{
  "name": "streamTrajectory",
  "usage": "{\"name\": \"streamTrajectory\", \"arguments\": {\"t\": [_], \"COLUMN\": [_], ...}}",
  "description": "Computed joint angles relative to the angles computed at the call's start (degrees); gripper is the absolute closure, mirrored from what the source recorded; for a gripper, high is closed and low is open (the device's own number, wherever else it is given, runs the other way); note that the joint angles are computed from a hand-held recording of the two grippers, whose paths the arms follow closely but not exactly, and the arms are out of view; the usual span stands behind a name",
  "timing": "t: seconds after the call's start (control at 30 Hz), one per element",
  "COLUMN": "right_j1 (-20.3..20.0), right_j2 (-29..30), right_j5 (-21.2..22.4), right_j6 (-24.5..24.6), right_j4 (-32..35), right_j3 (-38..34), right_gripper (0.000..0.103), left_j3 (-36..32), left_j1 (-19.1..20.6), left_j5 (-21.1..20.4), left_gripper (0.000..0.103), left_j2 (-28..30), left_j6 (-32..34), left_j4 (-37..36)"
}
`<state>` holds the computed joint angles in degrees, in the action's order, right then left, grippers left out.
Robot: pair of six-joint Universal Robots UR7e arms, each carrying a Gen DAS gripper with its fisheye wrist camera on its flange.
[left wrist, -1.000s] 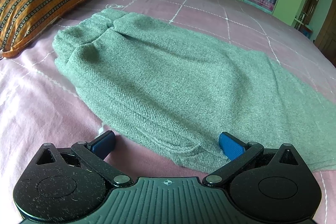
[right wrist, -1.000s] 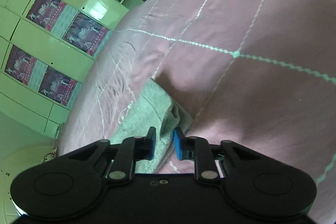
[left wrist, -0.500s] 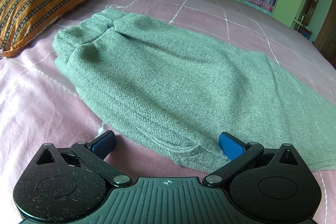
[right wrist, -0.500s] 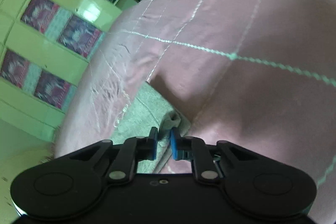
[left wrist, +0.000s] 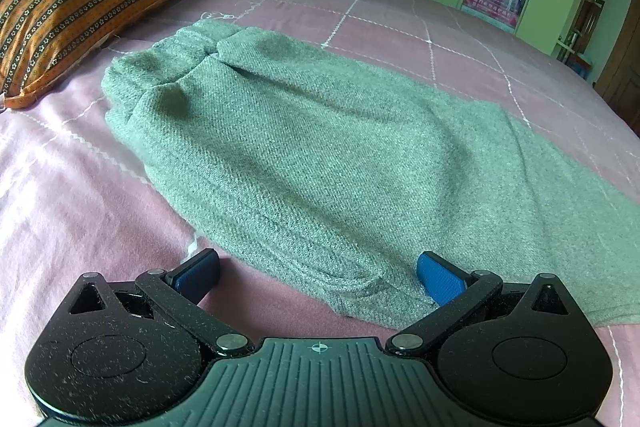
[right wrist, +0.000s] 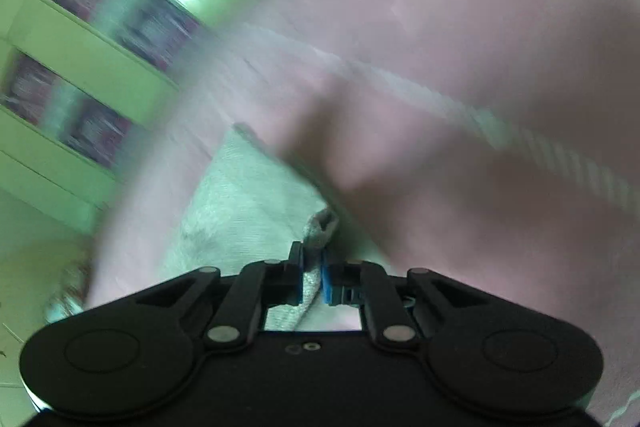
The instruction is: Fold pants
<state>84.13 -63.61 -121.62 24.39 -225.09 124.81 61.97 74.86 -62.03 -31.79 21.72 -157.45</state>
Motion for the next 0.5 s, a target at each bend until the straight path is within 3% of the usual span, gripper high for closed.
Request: {"name": "streamTrajectory", "arguments": {"t": [0.07, 0.17, 0.3, 0.43, 0.47, 0.5], "right_j1": [0.4, 4.1, 8.2, 10.1, 10.3, 10.3], "right_j2": [0.6, 2.7, 5.0, 7.8, 9.1, 10.6], "right_j5": [0.1, -5.6, -7.7, -1.3, 1.3, 3.8], "right_j6": [0.2, -4.4, -8.7, -7.4, -6.3, -5.3], "right_j4": [-3.4, -7.8, -10.3, -4.7, -2.5, -0.6], "right_j3": [0.7, -0.6, -2.3, -4.9, -6.2, -7.7], "right_gripper": [0.101, 0.087, 0.088, 0.088, 0.088, 0.088], "left_j3": [-0.2, -0.5, 1.6, 7.1, 7.6, 7.6], "left_j1": [0.0, -0.1, -0.6, -1.2, -1.2, -1.2], "left_j5": [0.0, 0.3, -0.8, -5.1, -5.4, -4.7], "left_gripper": [0.000, 0.000, 0.000, 0.002, 0.010, 0.026], "left_j2": [0.1, 0.1, -2.1, -5.3, -5.4, -5.3], "left_j6": [0.1, -0.5, -5.5, -6.6, -7.4, -8.6], "left_j4": [0.2, 0.8, 1.7, 0.0, 0.0, -0.3]}}
